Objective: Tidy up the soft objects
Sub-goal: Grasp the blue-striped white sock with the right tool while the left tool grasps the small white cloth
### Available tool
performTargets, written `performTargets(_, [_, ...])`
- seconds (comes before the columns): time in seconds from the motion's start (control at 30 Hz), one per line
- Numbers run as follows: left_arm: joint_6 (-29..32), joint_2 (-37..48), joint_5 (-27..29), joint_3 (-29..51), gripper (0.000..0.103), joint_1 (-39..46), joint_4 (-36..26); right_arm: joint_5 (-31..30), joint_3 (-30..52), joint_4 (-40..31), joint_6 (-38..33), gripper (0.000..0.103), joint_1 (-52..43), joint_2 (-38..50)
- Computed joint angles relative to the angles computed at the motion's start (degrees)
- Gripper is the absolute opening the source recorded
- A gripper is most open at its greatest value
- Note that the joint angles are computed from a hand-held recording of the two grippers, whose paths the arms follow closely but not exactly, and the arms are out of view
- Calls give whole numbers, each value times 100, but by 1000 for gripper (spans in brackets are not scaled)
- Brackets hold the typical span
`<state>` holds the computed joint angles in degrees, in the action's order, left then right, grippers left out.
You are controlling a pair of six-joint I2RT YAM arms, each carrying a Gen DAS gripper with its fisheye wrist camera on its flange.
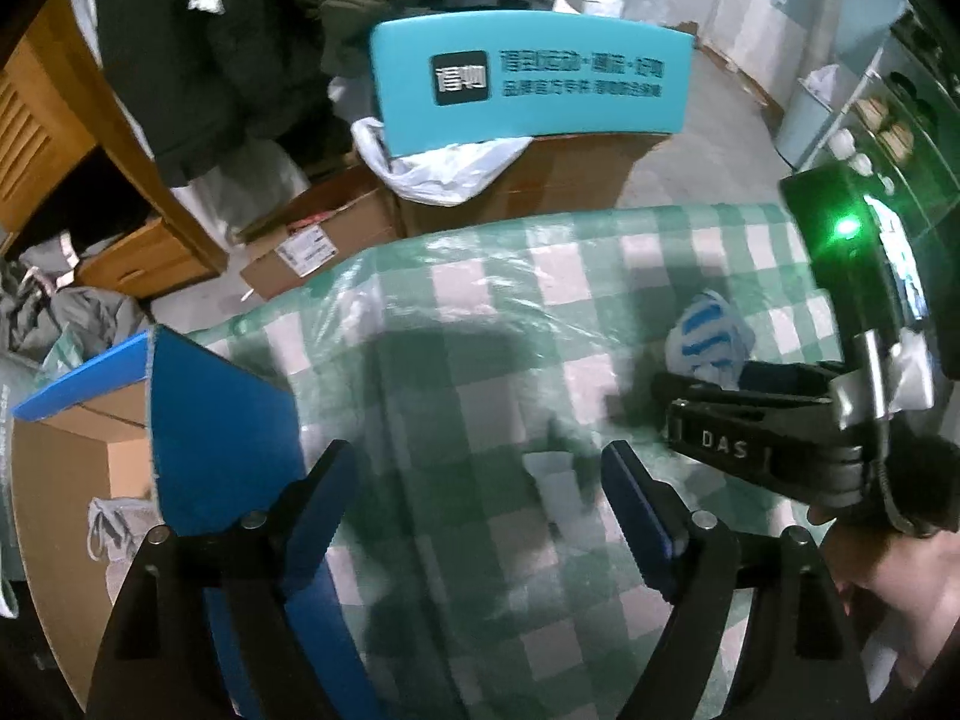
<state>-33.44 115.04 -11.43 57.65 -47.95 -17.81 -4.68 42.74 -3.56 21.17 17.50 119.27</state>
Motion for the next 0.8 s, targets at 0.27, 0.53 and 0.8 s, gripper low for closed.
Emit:
performTargets(0.27, [-141,365,540,25,84,42,339,88,-587,243,-402,41,-242,-310])
performTargets(0.53, [-372,744,608,247,84,-80,347,-117,-1490,528,-483,41,-683,-954])
performTargets(0.8, [-395,1113,563,563,65,-276,188,-138,-1967,296,-700,41,-811,-1791])
